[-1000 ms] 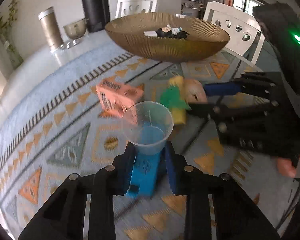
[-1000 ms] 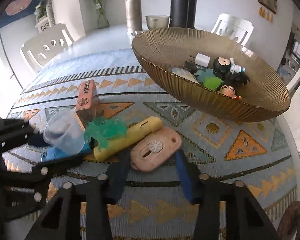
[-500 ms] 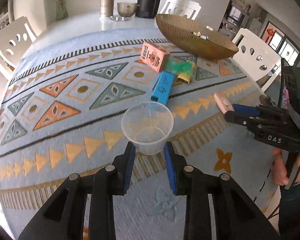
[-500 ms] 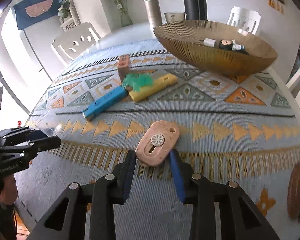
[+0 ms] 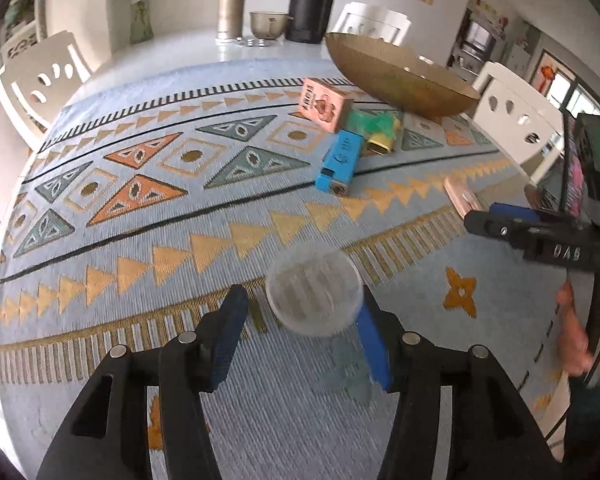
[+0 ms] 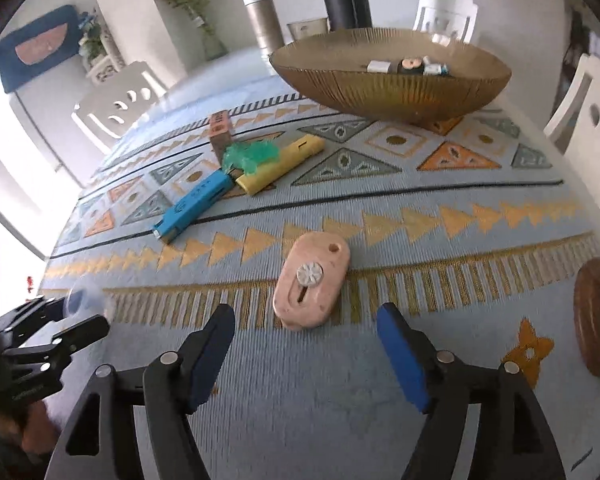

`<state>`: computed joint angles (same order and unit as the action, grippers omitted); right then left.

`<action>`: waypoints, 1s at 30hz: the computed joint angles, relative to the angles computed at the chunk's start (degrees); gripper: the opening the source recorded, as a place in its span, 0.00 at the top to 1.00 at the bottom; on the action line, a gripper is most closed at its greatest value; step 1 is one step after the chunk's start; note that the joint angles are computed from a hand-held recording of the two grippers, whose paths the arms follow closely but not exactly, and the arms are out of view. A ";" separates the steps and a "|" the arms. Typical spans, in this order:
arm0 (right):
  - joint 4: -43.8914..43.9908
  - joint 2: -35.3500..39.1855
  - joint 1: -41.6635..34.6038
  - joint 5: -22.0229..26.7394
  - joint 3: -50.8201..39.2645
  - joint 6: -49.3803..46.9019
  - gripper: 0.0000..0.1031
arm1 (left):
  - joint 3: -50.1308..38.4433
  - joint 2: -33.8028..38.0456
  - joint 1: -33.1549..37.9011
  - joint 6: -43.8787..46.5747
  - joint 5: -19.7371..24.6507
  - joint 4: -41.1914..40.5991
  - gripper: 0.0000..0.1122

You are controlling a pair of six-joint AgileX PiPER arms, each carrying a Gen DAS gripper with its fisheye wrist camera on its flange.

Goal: Organize rigid objects
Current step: 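Grasp the clear plastic cup with the left tool while the right tool grasps the pink oval case, then carry cup and pink case over the woven bowl and open both tools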

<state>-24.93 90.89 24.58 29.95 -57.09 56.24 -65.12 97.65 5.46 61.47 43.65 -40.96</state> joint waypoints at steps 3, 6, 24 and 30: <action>-7.52 3.82 3.40 5.75 -4.54 6.92 0.41 | 1.07 -0.53 -0.98 -0.03 -2.09 -0.23 0.54; -12.41 5.99 5.97 9.72 -6.93 9.98 0.53 | 3.01 -1.76 -1.97 0.57 -5.19 -0.35 0.59; -17.24 -12.03 4.58 0.15 -0.13 10.01 0.67 | -7.79 -8.47 -5.75 0.77 1.15 -9.45 0.70; -17.78 -15.60 -4.90 3.90 -7.66 9.23 0.67 | -23.02 -2.82 -13.52 -5.86 0.53 -10.66 0.70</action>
